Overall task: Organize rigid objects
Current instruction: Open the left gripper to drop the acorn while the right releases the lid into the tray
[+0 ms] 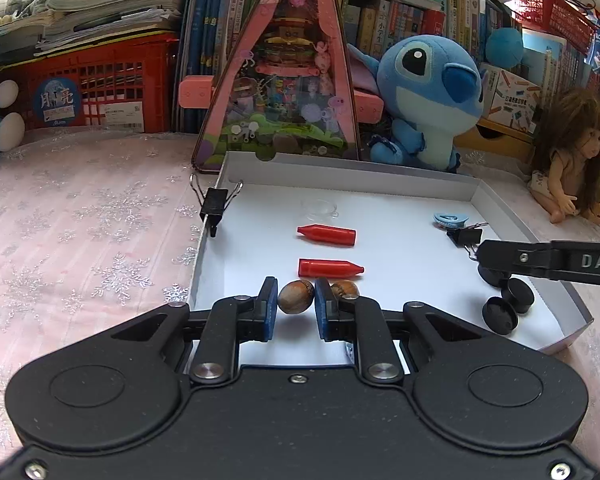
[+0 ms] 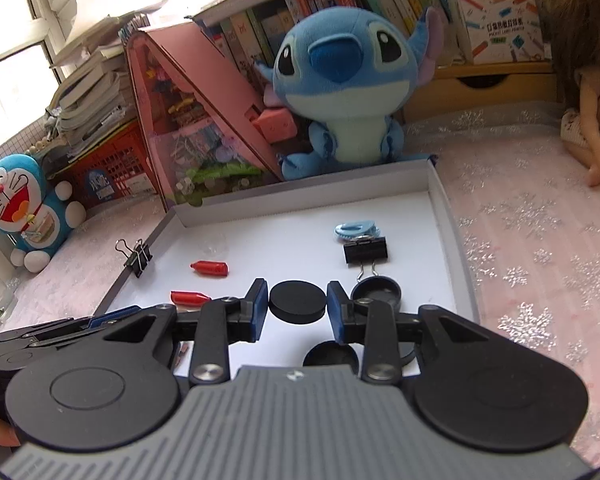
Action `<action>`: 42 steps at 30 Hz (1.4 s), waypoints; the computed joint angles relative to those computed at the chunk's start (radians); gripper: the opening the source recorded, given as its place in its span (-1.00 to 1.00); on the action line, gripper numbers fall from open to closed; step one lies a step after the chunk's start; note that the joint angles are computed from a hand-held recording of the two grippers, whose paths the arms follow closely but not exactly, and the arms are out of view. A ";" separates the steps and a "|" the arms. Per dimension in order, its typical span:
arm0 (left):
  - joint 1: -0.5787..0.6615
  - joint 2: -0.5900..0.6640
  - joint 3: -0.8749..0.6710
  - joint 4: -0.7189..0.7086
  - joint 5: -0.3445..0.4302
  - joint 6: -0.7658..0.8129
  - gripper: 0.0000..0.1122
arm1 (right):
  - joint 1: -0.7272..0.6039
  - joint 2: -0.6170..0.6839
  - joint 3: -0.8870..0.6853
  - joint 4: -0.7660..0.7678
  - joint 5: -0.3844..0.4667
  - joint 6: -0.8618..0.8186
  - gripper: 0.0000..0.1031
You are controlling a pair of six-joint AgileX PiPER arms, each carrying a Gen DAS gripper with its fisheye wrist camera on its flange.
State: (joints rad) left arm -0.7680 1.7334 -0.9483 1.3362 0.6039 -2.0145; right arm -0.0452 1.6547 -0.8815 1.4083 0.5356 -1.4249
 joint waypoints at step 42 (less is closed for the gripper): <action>-0.052 0.028 -0.015 0.019 0.085 0.036 -0.40 | 0.076 -0.018 0.077 0.248 -0.115 -0.321 0.24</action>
State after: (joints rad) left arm -0.8204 1.7618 -0.9635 1.3552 0.6890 -1.9785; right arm 0.0310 1.6370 -0.8040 1.6567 0.4205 -1.7461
